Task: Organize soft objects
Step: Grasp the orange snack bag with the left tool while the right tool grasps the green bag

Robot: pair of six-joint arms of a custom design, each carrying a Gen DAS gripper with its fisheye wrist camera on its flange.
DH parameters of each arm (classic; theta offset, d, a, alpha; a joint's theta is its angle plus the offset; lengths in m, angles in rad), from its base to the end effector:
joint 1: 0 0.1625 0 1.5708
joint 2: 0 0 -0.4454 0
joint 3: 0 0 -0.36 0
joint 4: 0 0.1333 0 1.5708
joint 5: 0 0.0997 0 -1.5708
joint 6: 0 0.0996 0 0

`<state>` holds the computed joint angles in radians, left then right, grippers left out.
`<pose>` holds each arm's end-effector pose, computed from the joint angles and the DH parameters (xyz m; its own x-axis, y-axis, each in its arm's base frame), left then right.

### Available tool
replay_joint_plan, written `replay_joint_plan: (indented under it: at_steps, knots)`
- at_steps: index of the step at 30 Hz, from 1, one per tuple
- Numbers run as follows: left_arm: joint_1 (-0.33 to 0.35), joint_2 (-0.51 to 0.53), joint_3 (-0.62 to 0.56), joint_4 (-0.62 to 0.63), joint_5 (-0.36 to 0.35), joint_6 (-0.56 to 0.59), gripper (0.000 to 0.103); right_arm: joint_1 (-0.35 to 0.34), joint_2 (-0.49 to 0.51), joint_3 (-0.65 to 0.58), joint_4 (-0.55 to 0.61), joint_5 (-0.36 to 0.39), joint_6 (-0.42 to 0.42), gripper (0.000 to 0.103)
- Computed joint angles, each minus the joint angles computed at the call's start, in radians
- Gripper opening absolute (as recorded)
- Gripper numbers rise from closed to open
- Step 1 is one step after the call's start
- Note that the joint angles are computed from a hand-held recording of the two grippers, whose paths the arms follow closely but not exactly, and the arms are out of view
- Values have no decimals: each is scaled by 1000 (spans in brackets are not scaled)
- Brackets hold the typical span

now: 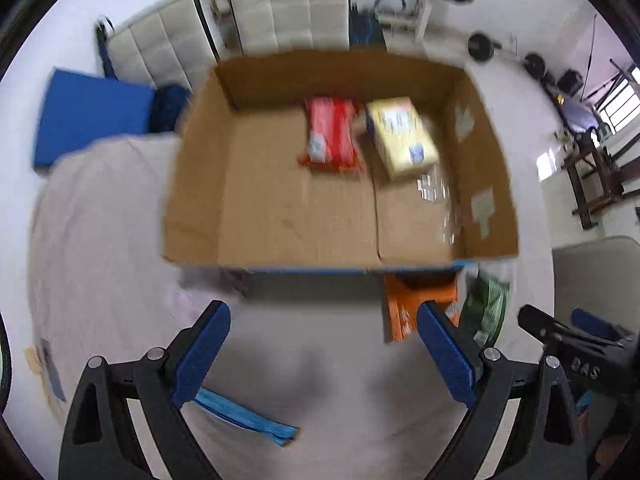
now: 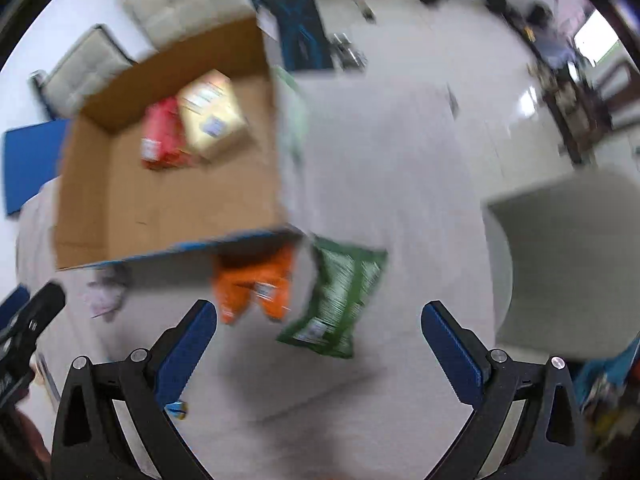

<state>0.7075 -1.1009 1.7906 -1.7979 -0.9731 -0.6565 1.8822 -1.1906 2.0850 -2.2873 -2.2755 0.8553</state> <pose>-0.2812 -0.4896 0.2124 -0.6895 0.2719 -0.6713 0.3273 0.9438 0.0461 0.2111 -0.4314 0.2030 -0.6803 0.4824 0.5518 0.3230 0.8731 -0.3651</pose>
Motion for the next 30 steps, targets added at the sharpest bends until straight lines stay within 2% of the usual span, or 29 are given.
replay_joint_plan:
  at_steps: [2, 3, 5, 7, 12, 13, 15, 19, 23, 30]
  knots:
    - [27, 37, 15, -15, -50, -12, 96, -58, -4, 51, -62, 46, -4, 103]
    - [37, 51, 23, -26, -69, -16, 96, -99, -7, 91, -132, 91, -23, 101]
    - [53, 81, 39, -58, -106, -18, 96, -150, -6, 142, -216, 134, -37, 97]
    - [60, 109, 49, -79, -129, -19, 95, -183, 6, 172, -281, 156, -64, 86]
    - [75, 175, 45, -119, -179, -12, 96, -238, 38, 211, -369, 185, -135, 50]
    - [77, 185, 42, -121, -187, -13, 95, -241, 31, 220, -377, 189, -142, 48]
    - [82, 206, 31, -130, -212, -16, 95, -227, 13, 214, -309, 152, -125, 40]
    - [88, 260, 11, -147, -247, -26, 95, -221, -37, 229, -243, 107, -125, 40]
    - [94, 306, 6, -169, -266, -42, 96, -241, -75, 255, -259, 123, -140, 40]
    - [71, 371, -22, -173, -233, -64, 95, -260, -73, 273, -280, 119, -158, 40]
